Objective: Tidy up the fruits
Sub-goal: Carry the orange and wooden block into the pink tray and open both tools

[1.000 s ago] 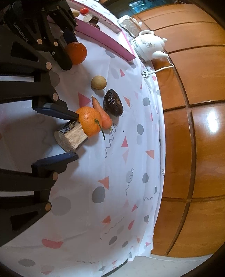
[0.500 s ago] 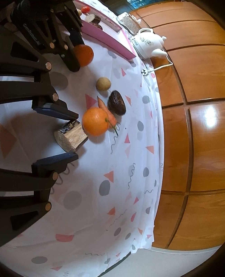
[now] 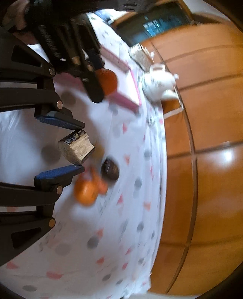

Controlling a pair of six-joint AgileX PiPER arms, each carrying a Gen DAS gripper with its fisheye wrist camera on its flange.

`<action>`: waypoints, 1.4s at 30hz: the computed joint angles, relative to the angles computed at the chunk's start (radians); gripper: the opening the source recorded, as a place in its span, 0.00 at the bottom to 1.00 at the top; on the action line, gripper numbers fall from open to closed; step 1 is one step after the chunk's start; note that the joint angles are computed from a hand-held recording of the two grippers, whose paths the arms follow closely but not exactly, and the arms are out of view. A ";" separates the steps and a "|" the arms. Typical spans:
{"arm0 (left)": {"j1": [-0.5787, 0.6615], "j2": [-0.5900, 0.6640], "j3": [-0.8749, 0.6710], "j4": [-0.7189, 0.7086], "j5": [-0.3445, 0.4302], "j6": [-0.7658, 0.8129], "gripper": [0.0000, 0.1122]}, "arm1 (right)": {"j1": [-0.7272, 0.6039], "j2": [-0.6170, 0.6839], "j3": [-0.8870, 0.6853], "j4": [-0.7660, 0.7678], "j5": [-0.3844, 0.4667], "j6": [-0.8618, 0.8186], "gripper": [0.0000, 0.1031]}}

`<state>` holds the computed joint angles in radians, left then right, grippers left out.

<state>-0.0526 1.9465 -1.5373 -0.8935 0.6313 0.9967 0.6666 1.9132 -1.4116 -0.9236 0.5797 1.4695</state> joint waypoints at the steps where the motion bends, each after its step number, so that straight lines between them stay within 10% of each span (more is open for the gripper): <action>1: 0.014 0.009 -0.028 0.026 -0.002 -0.038 0.34 | 0.001 0.016 -0.035 0.034 -0.012 -0.052 0.38; 12: 0.163 0.183 -0.322 0.369 -0.006 -0.437 0.34 | 0.014 0.275 -0.516 0.544 0.004 -0.702 0.38; 23: 0.192 0.168 -0.286 0.384 -0.049 -0.472 0.47 | 0.044 0.651 -1.222 0.699 0.345 -0.924 0.39; 42: 0.185 0.052 -0.107 0.314 -0.084 -0.408 0.60 | 0.078 0.400 -0.738 0.352 0.197 -0.476 0.43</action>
